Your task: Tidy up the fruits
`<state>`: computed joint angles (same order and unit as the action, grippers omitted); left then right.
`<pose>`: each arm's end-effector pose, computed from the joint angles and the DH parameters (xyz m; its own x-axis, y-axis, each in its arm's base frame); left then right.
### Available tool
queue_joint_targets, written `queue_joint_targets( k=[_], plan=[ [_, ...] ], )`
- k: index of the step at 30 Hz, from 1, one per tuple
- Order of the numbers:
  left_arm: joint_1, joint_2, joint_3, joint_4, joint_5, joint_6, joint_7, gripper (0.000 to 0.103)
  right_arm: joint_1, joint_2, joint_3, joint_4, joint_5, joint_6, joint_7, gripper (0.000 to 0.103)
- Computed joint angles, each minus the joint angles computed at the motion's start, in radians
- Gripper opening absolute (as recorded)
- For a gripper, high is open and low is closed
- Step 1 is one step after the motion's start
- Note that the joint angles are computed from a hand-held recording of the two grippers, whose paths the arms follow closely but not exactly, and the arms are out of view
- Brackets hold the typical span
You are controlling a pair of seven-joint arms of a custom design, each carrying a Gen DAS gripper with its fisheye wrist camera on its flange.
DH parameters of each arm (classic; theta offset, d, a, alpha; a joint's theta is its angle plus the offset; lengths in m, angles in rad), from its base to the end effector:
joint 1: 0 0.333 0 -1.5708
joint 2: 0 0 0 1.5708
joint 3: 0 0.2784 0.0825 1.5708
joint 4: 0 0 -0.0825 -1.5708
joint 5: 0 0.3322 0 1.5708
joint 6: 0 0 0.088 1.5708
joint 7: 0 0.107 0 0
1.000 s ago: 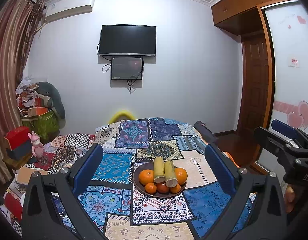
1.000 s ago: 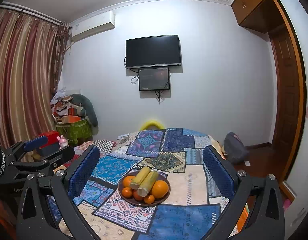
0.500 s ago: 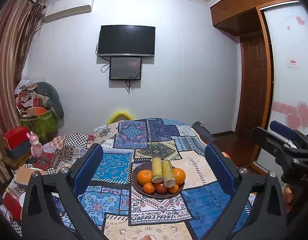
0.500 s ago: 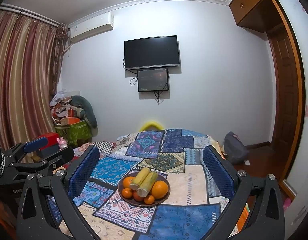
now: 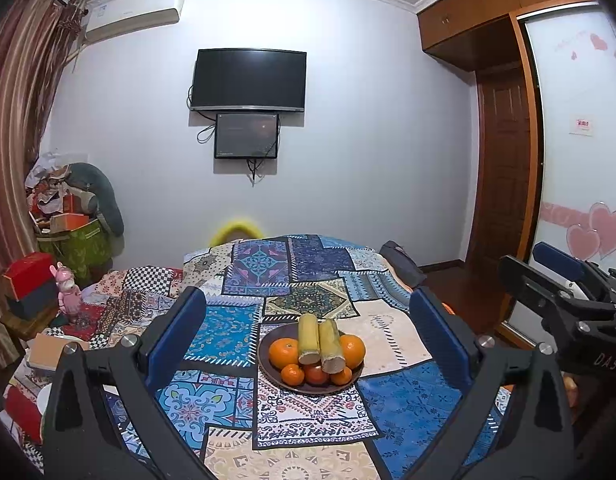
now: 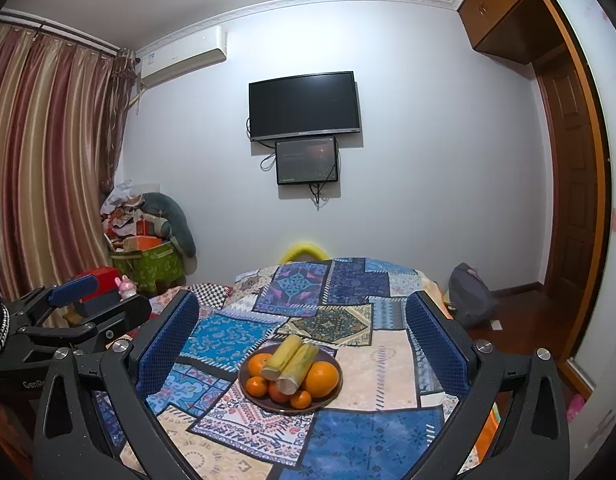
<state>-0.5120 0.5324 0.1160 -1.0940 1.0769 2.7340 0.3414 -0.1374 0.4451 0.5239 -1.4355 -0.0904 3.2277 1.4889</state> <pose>0.6048 -0.3187 0.6052 -0.0228 -0.9989 0.0412 -0.2161 -0.0354 -0.9757 0.6255 0.1664 0.6177 0.3704 -0.9276 -0.0488 -0.1705 -0.0162 -0.9852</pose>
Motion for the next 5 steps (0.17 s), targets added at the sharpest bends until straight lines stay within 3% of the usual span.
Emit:
queue_joint_targets(
  k=[5],
  plan=[
    [0.0, 0.003, -0.004, 0.006, -0.007, -0.011, 0.013, 0.103, -0.003, 0.001, 0.006, 0.001, 0.006, -0.005, -0.002, 0.103]
  ],
)
